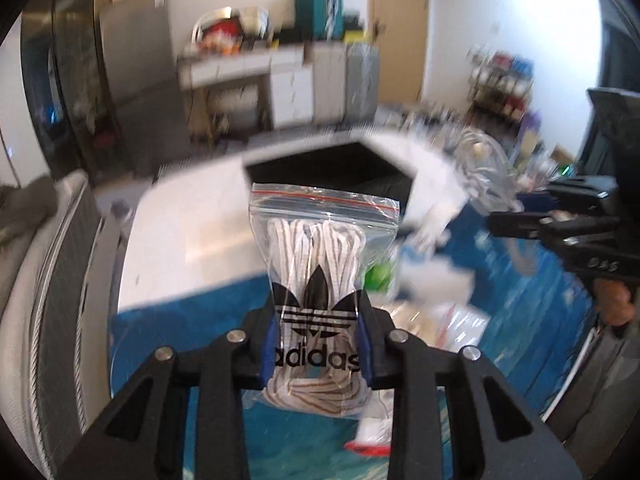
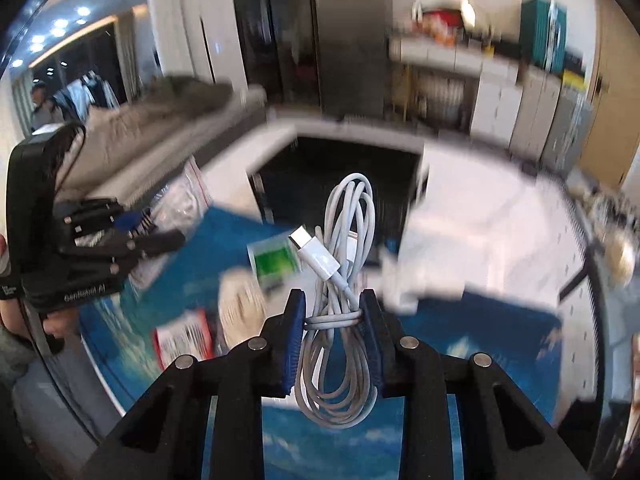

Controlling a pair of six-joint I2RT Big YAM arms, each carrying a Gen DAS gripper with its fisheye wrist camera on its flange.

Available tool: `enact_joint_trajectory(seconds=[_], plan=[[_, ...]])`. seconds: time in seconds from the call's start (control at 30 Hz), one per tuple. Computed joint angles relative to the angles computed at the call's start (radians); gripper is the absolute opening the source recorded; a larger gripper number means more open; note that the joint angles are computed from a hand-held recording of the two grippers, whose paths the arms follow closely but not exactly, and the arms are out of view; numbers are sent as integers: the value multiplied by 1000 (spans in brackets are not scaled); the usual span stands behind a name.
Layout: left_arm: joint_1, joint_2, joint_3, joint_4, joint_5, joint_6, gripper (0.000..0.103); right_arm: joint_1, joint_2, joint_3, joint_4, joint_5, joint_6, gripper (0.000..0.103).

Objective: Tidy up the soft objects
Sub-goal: 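Lift the shoelace bag with left tool while right tool lifts the cable toward the box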

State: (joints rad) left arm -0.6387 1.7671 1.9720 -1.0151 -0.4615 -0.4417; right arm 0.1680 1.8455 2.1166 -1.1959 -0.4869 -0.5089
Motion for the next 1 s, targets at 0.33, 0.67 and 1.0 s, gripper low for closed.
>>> enact_joint_trajectory(seconds=[0.33,0.67,1.0], plan=[[-54,-127,-206,367,-137,139,31,-19,-214,-330,472,-178,197,28],[-43,-105,-116,423,-147,201,31,18,-290,-425,653,-145,252,28],[58,43,226,391,-101,254,31,64,-133,-67,640,-91,368,28]])
